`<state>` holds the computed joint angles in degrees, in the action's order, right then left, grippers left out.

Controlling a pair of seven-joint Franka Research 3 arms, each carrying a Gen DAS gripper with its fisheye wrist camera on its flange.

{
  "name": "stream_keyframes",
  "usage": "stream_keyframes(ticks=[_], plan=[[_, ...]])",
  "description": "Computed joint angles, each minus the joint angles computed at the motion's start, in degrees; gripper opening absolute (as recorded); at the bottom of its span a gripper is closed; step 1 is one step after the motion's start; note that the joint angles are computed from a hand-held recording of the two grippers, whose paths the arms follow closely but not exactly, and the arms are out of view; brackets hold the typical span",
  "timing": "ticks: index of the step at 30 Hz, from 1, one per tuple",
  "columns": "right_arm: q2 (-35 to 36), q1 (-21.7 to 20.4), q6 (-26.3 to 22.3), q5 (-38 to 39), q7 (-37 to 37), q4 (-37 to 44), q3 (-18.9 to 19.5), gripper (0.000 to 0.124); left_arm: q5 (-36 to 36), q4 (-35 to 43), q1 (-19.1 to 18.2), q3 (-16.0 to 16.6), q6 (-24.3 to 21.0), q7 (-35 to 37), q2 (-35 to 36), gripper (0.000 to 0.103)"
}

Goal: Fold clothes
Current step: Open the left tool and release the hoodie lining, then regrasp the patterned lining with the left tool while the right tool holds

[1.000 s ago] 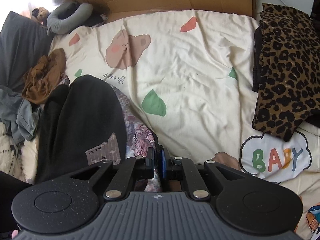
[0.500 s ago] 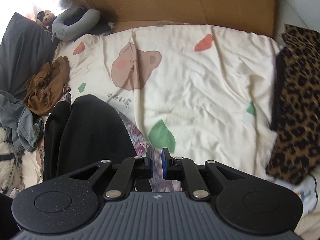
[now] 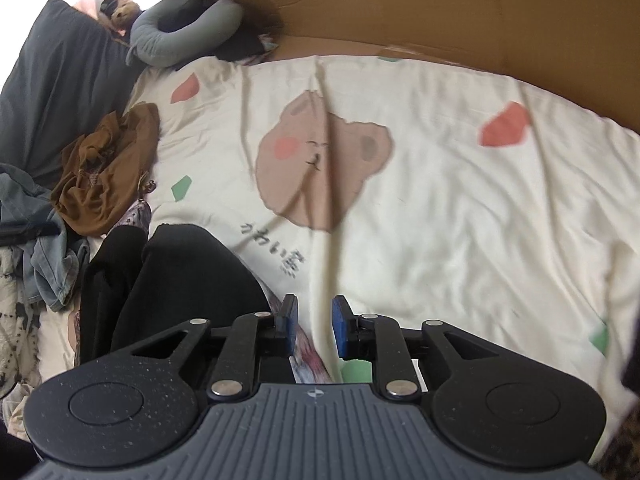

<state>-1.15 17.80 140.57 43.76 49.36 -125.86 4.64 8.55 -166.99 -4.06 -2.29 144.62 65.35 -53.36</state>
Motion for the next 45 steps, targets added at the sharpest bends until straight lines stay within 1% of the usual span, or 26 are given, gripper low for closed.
stream_keyframes(ticks=[2,4,7,11,12,13,15,19,23,25,26,28,29,30,31,32,36,41,43,45], plan=[[2.1,0.6,0.6,0.0,-0.6,1.7,0.6,0.019,0.4,0.9,0.1,0.0,4.9,0.2,4.7,0.047],[4.1,0.9,1.1,0.1,-1.3,3.4,1.2,0.019,0.2,2.0,-0.4,0.6,8.7,1.2,8.8,0.047],[6.8,1.4,2.0,0.8,-2.6,5.8,2.1,0.019,0.0,3.5,-0.7,0.8,12.8,2.2,13.8,0.051],[10.4,1.9,3.6,0.9,-3.6,9.0,3.4,0.019,-1.3,5.4,-1.6,1.6,16.0,4.0,19.5,0.053],[11.3,1.9,3.9,1.0,-3.7,9.8,3.7,0.021,-1.8,5.8,-1.9,1.9,16.6,4.4,20.8,0.053],[12.1,2.0,4.3,1.0,-3.7,10.5,4.0,0.024,-2.5,6.2,-2.3,2.2,17.1,4.9,21.9,0.054],[13.4,2.1,4.8,1.8,-4.2,11.5,4.7,0.04,-4.0,6.8,-3.2,3.0,18.0,6.0,23.9,0.055],[16.2,2.6,4.4,1.9,-4.5,13.7,6.0,0.041,-7.9,8.0,-5.5,4.5,18.7,8.7,27.5,0.055],[17.1,3.2,3.6,2.0,-5.3,13.8,7.2,0.041,-13.3,8.7,-8.0,6.0,16.9,12.6,29.5,0.055],[16.7,3.4,2.5,2.2,-6.2,13.3,7.6,0.041,-15.4,8.0,-8.6,6.2,15.6,14.6,28.6,0.054],[16.4,3.3,1.3,2.7,-7.0,13.1,7.8,0.042,-15.7,7.6,-8.4,5.7,14.5,15.2,27.7,0.053],[15.8,3.4,-0.4,3.0,-8.6,12.5,8.0,0.043,-16.2,6.9,-8.1,5.0,12.4,16.3,26.0,0.048],[15.5,3.6,-1.1,3.1,-9.3,12.2,8.0,0.046,-16.3,6.5,-8.0,4.7,11.4,16.7,25.2,0.043],[15.2,3.8,-1.5,3.1,-9.9,11.8,7.9,0.05,-16.4,6.0,-7.8,4.4,10.2,17.0,24.1,0.039],[14.9,4.1,-1.6,2.8,-10.3,11.4,7.8,0.052,-16.5,5.5,-7.7,4.0,9.0,16.9,22.9,0.037],[14.8,4.4,-1.9,2.6,-10.4,11.2,7.7,0.053,-16.7,5.1,-7.6,3.9,7.8,16.9,21.9,0.033],[14.5,5.3,-2.2,1.6,-10.7,10.8,7.3,0.056,-17.2,3.5,-7.7,3.4,2.7,17.1,17.5,0.022],[15.0,5.9,-1.4,0.0,-10.8,11.1,7.1,0.063,-17.0,0.1,-7.9,2.0,-3.5,14.8,9.4,0.017],[16.1,6.1,-2.0,-1.2,-9.4,12.2,6.9,0.066,-16.8,-1.1,-7.7,1.7,-6.4,13.2,6.0,0.016],[17.5,6.2,-3.7,-2.9,-7.1,13.7,6.7,0.066,-16.4,-2.3,-7.6,1.4,-9.9,11.5,2.0,0.014]])
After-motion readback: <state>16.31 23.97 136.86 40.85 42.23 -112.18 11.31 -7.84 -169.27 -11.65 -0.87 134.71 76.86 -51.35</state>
